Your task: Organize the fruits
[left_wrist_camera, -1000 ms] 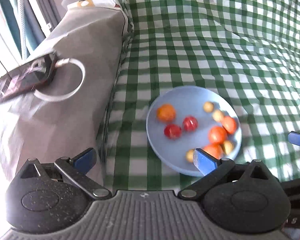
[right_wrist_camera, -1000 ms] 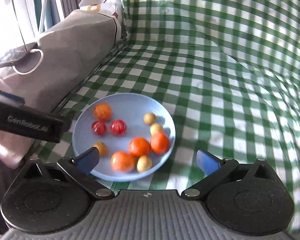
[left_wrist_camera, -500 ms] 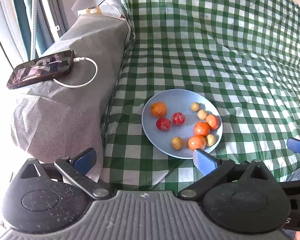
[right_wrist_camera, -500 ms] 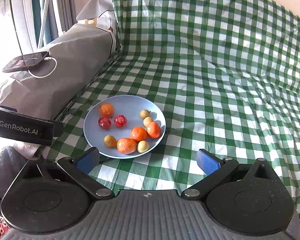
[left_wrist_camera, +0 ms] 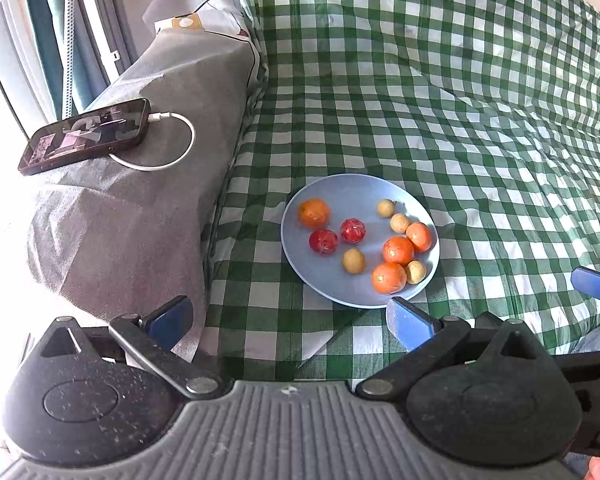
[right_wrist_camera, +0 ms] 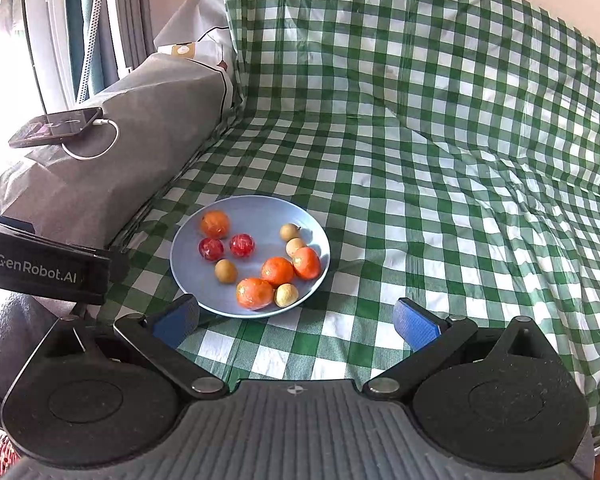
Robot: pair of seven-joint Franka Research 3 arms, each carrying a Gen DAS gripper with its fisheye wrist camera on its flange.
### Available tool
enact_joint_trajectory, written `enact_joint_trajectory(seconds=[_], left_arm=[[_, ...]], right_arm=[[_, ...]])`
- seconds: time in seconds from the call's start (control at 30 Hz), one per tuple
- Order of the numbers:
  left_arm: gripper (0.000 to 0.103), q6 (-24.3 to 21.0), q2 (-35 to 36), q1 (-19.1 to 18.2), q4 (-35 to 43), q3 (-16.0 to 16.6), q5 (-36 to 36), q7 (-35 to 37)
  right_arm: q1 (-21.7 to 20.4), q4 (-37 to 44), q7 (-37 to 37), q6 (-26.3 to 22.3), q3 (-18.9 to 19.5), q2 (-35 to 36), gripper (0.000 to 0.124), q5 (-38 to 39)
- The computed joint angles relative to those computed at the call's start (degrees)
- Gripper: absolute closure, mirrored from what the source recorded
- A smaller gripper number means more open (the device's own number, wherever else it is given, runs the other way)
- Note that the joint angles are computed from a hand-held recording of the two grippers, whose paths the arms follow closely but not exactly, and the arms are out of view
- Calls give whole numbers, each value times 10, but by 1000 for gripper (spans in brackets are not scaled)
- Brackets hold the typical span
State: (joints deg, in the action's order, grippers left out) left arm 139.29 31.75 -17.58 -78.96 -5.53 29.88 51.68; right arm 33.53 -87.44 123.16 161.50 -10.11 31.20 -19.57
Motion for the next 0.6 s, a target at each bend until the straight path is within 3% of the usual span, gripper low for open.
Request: enact_joint_trajectory(seconds=[0.6], left_arm=[[0, -17, 7, -3, 11, 2, 2, 0]], right_arm=[[-3, -8, -8, 5, 4, -3, 21, 7]])
